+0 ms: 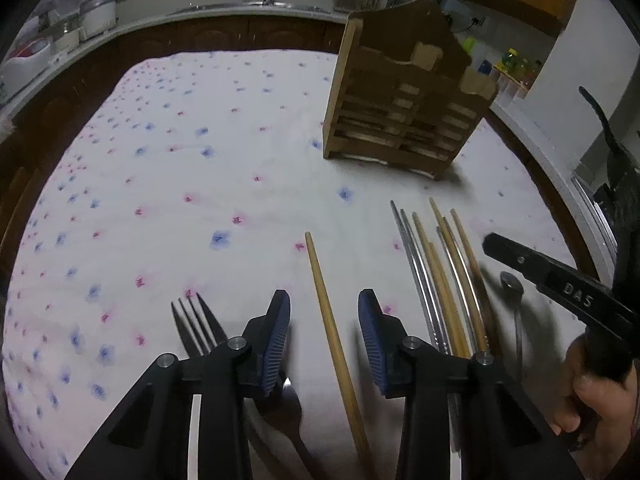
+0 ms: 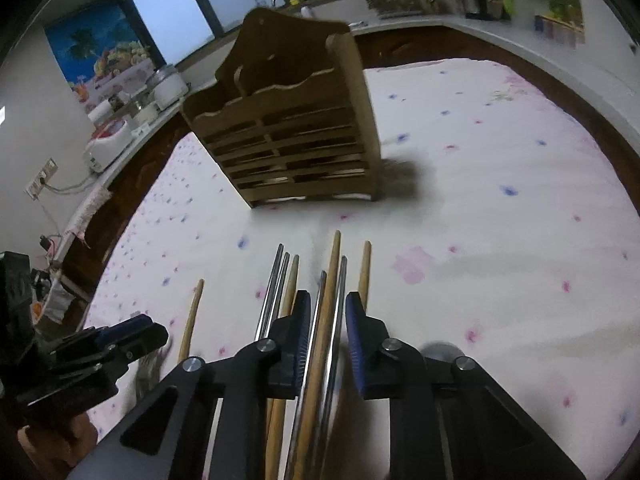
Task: Organize utensils
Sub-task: 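Grasp a wooden chopstick with the left tool while the right tool grasps chopsticks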
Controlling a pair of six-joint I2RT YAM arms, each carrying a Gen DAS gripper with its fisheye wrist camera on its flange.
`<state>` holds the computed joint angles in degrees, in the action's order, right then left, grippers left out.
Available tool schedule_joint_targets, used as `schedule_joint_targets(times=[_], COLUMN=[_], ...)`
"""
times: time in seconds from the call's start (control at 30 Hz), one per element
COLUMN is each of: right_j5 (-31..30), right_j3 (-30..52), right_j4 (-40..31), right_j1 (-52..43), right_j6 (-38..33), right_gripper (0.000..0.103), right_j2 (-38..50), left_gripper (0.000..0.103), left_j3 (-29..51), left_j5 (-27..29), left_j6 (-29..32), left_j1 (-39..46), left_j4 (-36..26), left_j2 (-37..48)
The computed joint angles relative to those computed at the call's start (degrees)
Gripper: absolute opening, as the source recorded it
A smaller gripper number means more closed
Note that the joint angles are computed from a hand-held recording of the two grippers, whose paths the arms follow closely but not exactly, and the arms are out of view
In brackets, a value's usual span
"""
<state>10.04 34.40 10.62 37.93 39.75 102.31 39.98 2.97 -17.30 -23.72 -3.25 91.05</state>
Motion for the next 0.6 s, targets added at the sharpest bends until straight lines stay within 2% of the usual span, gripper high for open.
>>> schedule_joint_targets(times=[0.2,0.37,0.57,0.6], right_j5=[-3.0,-3.5,-2.8,-2.5], right_j3=[6.4,12.1,14.4,14.4], right_j4=[-0.1,-3.1,-3.8,-3.6], right_j1=[-3.3,-4.7,-5.2,-5.1], right_j6=[-2.4,-5.3,-6.7,-6.9], right_gripper=[0.013,0.013,0.009,0.008], right_j2=[6.0,10.7,13.7,13.8], left_gripper=[0.03,0.027,0.019,0.015], left_j3=[3.8,7.7,13.2,13.9], left_j5=[1.2,3.3,3.8,3.3], left_j6=[1.0,1.6,2.6,2.8], left_j1=[0.4,1.5,1.6,1.3], left_j4=[-0.5,-1.1,-3.6,-4.1], left_j2=[5.3,10.4,16.0,16.4])
